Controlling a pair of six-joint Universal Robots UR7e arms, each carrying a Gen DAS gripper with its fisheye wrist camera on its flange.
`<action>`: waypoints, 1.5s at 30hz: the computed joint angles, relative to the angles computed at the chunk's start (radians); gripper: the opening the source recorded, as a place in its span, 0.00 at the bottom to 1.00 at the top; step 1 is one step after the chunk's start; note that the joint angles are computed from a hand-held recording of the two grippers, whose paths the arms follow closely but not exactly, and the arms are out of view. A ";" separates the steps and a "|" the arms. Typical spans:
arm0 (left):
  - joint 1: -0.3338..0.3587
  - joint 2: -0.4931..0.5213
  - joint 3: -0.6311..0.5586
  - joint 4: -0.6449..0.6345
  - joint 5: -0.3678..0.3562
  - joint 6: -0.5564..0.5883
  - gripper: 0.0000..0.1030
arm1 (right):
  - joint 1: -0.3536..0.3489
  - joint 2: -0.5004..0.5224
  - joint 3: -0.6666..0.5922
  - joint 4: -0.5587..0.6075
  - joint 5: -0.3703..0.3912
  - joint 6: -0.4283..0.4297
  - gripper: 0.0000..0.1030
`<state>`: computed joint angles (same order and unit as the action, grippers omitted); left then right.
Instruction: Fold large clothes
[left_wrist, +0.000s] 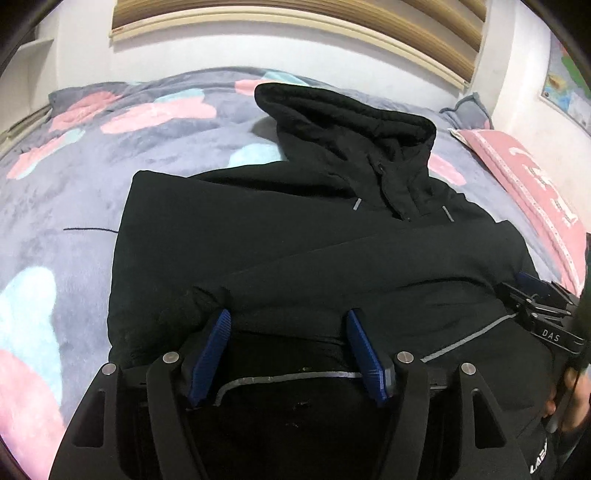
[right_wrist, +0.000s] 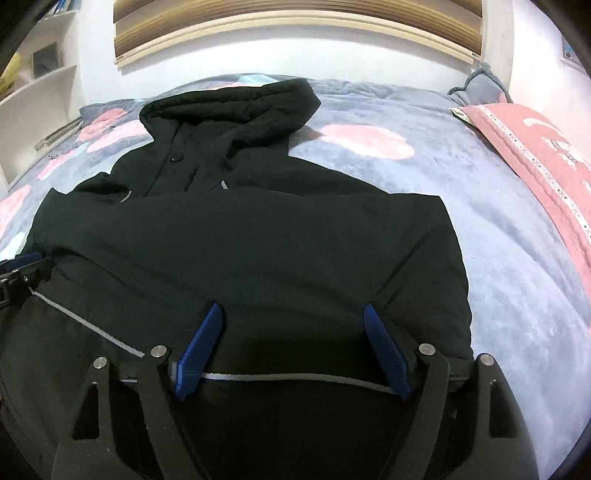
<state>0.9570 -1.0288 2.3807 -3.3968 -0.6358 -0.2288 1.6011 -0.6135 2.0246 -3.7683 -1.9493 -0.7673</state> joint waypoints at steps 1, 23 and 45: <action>0.000 0.006 -0.002 -0.007 0.001 0.005 0.65 | 0.002 0.003 -0.005 0.003 -0.004 -0.001 0.79; 0.206 -0.012 -0.568 0.356 -0.216 0.144 0.69 | 0.107 0.075 -0.585 0.619 0.088 0.262 0.81; 0.316 0.047 -0.657 0.344 -0.392 0.196 0.26 | 0.041 0.141 -0.672 0.541 0.113 0.206 0.08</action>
<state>1.2728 -0.9821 1.7235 -3.0529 -1.0275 -0.0330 1.6422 -0.4721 1.3522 -3.2269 -1.8358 -0.5615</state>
